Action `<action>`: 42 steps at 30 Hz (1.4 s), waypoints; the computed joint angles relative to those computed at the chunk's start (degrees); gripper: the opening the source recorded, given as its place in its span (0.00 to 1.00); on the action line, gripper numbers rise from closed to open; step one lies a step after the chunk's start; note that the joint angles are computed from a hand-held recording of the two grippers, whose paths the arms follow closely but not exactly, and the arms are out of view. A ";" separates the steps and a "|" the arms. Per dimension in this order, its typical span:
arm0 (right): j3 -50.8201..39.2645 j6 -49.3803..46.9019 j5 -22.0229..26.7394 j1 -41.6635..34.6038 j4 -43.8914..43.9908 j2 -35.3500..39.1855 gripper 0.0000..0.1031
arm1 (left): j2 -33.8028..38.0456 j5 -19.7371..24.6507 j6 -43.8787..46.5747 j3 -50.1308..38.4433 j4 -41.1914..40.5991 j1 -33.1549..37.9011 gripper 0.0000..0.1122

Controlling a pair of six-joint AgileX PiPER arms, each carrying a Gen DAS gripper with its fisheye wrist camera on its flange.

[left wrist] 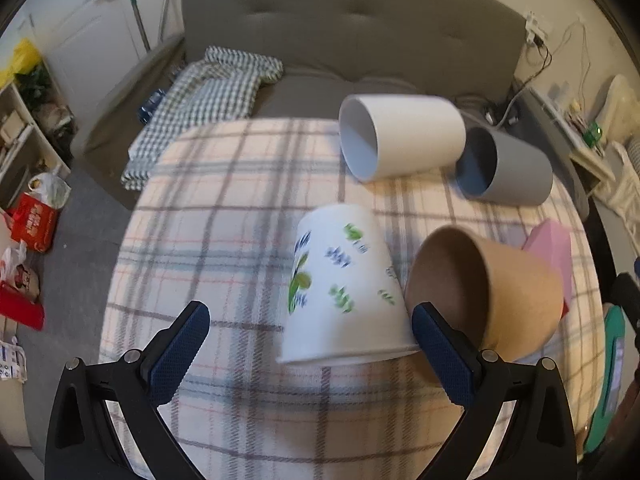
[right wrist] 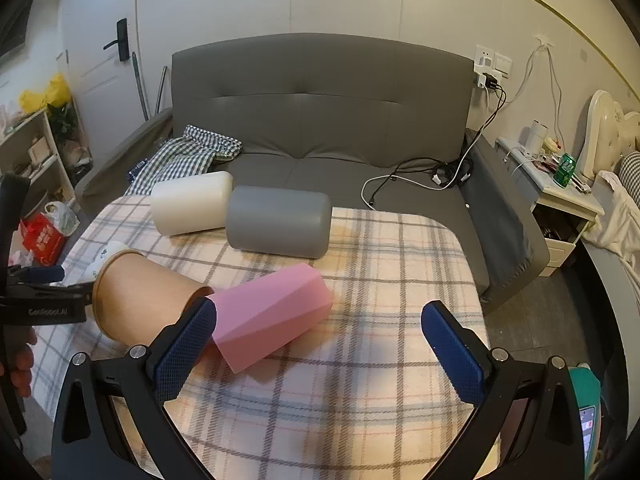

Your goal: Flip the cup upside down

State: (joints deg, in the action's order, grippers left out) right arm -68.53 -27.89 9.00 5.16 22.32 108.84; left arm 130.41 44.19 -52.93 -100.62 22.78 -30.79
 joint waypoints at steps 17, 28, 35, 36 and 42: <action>3.08 -0.74 -0.17 0.33 0.28 -4.28 1.00 | -9.67 -8.70 -5.83 17.19 2.06 -2.73 0.63; 11.46 8.67 -1.13 3.71 -9.59 -12.01 1.00 | -14.43 -13.23 -14.62 28.55 6.59 -6.02 0.63; 12.26 27.68 -1.06 7.76 -28.04 -12.16 1.00 | -15.45 -17.00 -18.62 31.98 11.91 -6.93 0.71; 12.28 27.68 -1.19 8.23 -28.04 -12.03 1.00 | -15.69 -17.30 -19.06 32.47 12.48 -7.09 0.71; 12.29 31.57 -0.38 12.32 -30.44 -12.21 1.00 | -20.87 -18.54 -27.98 38.79 20.71 -8.15 0.76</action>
